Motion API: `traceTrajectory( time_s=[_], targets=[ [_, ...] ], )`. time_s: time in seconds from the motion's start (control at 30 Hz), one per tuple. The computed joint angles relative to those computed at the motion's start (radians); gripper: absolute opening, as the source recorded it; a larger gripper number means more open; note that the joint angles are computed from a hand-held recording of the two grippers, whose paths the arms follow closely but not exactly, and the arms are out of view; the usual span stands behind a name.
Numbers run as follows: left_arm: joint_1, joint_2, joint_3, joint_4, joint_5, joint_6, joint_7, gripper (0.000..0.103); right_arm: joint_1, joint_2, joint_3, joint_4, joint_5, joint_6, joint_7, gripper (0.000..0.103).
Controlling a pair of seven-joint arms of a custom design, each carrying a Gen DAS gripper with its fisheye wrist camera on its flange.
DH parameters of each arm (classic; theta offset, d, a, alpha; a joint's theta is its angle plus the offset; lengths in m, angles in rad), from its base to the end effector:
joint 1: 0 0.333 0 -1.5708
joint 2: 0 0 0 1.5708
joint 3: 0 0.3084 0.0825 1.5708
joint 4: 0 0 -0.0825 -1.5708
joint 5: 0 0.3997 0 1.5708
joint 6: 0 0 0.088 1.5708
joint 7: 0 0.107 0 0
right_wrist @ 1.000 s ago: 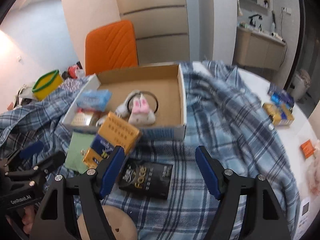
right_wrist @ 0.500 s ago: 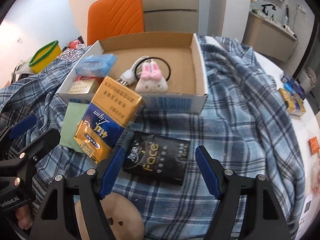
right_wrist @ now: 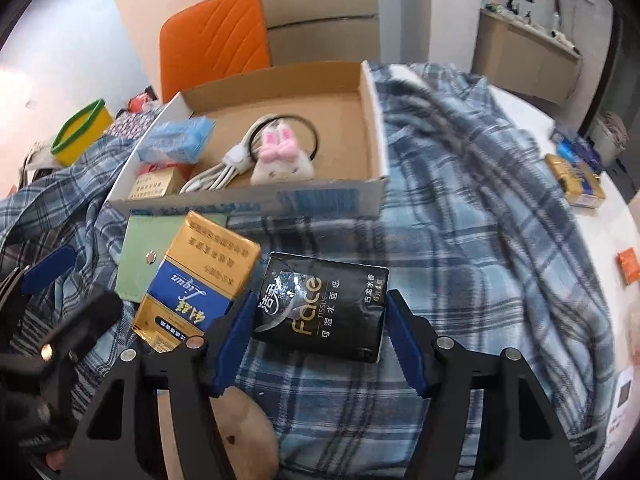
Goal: Organize soft objects
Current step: 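Grasp the gold Liqun pack with the left gripper while the right grasps the black Face packet, then lift and carry the gold pack and black packet over the box with both grippers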
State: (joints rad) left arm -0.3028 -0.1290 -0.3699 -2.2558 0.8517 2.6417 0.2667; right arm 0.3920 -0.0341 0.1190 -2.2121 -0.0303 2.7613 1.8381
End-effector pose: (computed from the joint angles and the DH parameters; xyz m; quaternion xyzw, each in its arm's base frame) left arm 0.4164 -0.3614 0.4455 -0.6423 0.6685 -0.2772 0.2525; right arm 0.5048 0.2849 0.4427 -0.7621 0.5801 -0.1214 0.2607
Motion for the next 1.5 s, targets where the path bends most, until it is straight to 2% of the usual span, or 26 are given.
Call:
traceTrajectory(
  time_s=[0.13, 0.23, 0.33, 0.4, 0.53, 0.63, 0.77, 0.9, 0.93, 1.0, 1.17, 1.33, 1.5],
  targets=[
    [-0.040, 0.068, -0.011, 0.082, -0.004, -0.094, 0.120, 0.092, -0.023, -0.040, -0.003, -0.040, -0.117, 0.058, 0.121, 0.067],
    [-0.084, 0.117, -0.003, 0.138, 0.023, -0.154, 0.202, 0.092, -0.060, -0.072, 0.007, -0.067, -0.276, 0.090, 0.281, 0.067],
    [-0.114, 0.159, 0.021, 0.179, 0.028, -0.161, 0.263, 0.091, -0.088, -0.101, 0.007, -0.095, -0.363, 0.123, 0.376, 0.067],
    [-0.125, 0.183, 0.041, 0.200, -0.004, -0.151, 0.311, 0.087, -0.090, -0.112, -0.006, -0.109, -0.353, 0.133, 0.379, 0.067],
    [-0.126, 0.201, 0.074, 0.208, -0.105, -0.107, 0.381, 0.084, -0.063, -0.124, -0.047, -0.132, -0.224, 0.146, 0.292, 0.067],
    [-0.123, 0.203, 0.086, 0.199, -0.187, -0.074, 0.427, 0.082, -0.068, -0.129, -0.043, -0.141, -0.204, 0.155, 0.275, 0.067],
    [-0.133, 0.220, 0.091, 0.208, -0.230, -0.077, 0.459, 0.078, -0.064, -0.131, -0.039, -0.143, -0.183, 0.159, 0.248, 0.067],
    [-0.147, 0.252, 0.098, 0.240, -0.271, -0.119, 0.502, 0.074, -0.060, -0.129, -0.036, -0.141, -0.171, 0.152, 0.233, 0.067],
    [-0.153, 0.253, 0.102, 0.243, -0.263, -0.127, 0.495, 0.072, -0.061, -0.129, -0.035, -0.141, -0.170, 0.151, 0.232, 0.067],
    [-0.160, 0.249, 0.109, 0.240, -0.245, -0.127, 0.474, 0.059, -0.065, -0.129, -0.031, -0.141, -0.178, 0.151, 0.240, 0.067],
    [-0.154, 0.218, 0.114, 0.207, -0.218, -0.099, 0.419, 0.056, -0.067, -0.123, -0.030, -0.138, -0.183, 0.148, 0.242, 0.067],
    [-0.133, 0.149, 0.106, 0.136, -0.128, -0.046, 0.288, 0.055, -0.066, -0.125, -0.031, -0.143, -0.185, 0.161, 0.234, 0.067],
    [-0.086, 0.070, 0.072, 0.064, 0.011, -0.027, 0.054, 0.055, 0.019, -0.148, -0.082, -0.189, -0.054, 0.283, 0.046, 0.067]
  ],
)
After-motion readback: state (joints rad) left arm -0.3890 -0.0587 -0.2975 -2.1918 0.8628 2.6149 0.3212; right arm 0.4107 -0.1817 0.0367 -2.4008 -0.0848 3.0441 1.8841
